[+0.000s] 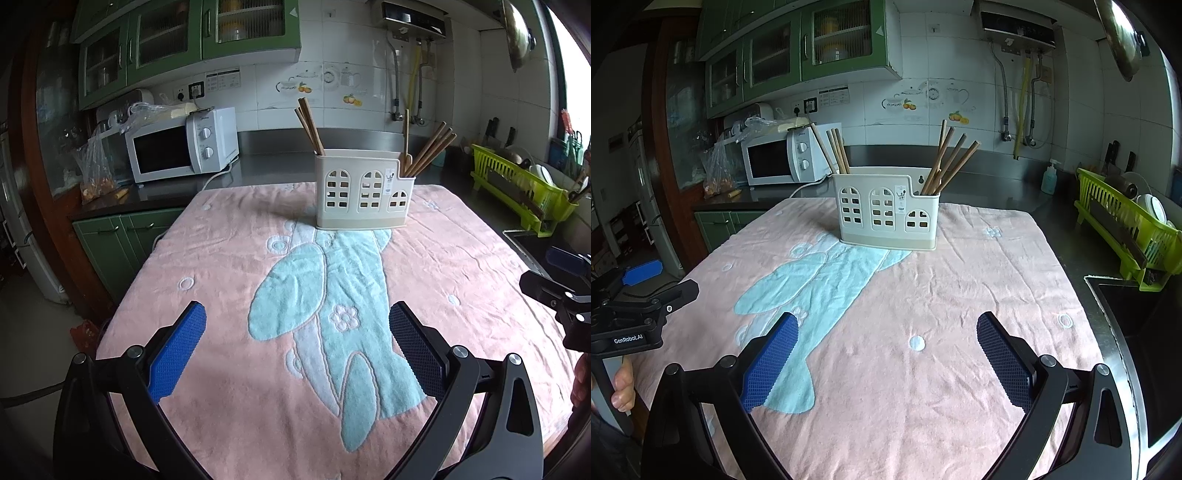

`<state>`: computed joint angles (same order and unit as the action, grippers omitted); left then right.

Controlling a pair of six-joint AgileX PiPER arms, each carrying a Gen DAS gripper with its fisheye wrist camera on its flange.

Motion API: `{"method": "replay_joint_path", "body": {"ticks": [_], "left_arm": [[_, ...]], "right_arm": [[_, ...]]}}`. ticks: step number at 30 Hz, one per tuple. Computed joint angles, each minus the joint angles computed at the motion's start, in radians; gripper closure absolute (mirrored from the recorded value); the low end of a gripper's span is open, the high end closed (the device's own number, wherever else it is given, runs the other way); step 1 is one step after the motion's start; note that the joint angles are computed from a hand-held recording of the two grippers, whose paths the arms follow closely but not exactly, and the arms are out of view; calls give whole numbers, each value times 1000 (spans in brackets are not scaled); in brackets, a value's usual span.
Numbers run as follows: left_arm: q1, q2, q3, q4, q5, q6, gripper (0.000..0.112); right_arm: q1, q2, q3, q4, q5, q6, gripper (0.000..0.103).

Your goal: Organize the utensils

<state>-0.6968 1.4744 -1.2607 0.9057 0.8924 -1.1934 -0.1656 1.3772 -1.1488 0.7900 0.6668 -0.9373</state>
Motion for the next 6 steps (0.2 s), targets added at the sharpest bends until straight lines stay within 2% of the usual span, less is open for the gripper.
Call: {"method": "replay_joint_path", "body": {"ticks": [6], "left_arm": [[0,-2,6,1,-6,-3,14]], "right_arm": [[-1,0,-1,-1,1,1,9]]}}
